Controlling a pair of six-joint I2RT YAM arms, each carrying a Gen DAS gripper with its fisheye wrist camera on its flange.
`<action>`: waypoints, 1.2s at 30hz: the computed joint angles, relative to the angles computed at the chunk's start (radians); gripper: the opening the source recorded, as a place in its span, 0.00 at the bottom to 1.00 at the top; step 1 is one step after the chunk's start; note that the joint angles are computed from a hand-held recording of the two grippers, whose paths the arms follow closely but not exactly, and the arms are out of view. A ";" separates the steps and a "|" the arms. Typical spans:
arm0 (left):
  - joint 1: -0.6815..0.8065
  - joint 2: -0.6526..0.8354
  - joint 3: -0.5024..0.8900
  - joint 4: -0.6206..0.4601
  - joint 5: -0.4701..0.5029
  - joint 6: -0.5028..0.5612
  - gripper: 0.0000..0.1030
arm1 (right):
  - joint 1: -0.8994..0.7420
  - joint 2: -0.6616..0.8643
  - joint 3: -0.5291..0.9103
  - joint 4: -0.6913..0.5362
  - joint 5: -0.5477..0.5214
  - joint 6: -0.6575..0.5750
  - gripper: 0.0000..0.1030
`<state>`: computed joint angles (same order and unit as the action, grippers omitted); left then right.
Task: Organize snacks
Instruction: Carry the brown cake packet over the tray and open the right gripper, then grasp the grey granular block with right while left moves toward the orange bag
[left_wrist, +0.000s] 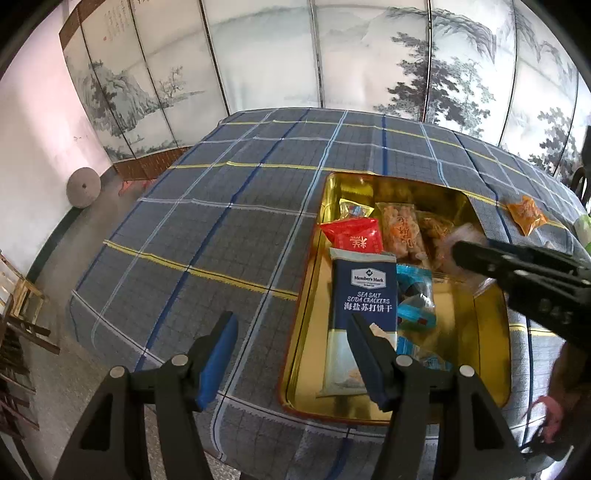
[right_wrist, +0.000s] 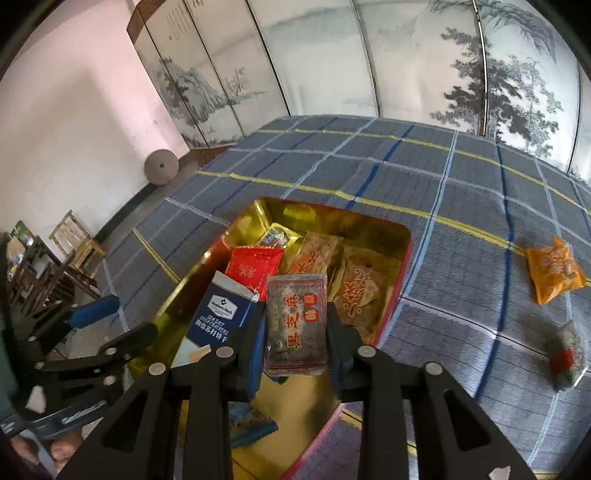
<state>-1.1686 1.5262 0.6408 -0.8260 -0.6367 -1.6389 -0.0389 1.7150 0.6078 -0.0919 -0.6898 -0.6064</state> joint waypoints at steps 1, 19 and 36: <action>-0.002 0.005 0.003 -0.003 0.000 -0.001 0.61 | 0.003 0.007 -0.003 0.017 0.000 0.016 0.28; -0.002 0.108 0.185 0.091 0.042 0.236 0.61 | -0.704 0.321 0.400 -0.234 -0.121 -0.374 0.54; 0.159 0.291 0.497 0.317 0.151 0.771 0.61 | -0.494 0.491 0.573 -0.138 0.068 -0.425 0.30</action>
<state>-1.0098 1.8169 1.1381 -0.5087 -0.4854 -0.8682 -0.5328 2.2059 1.1806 -0.2302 -0.6221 -1.0319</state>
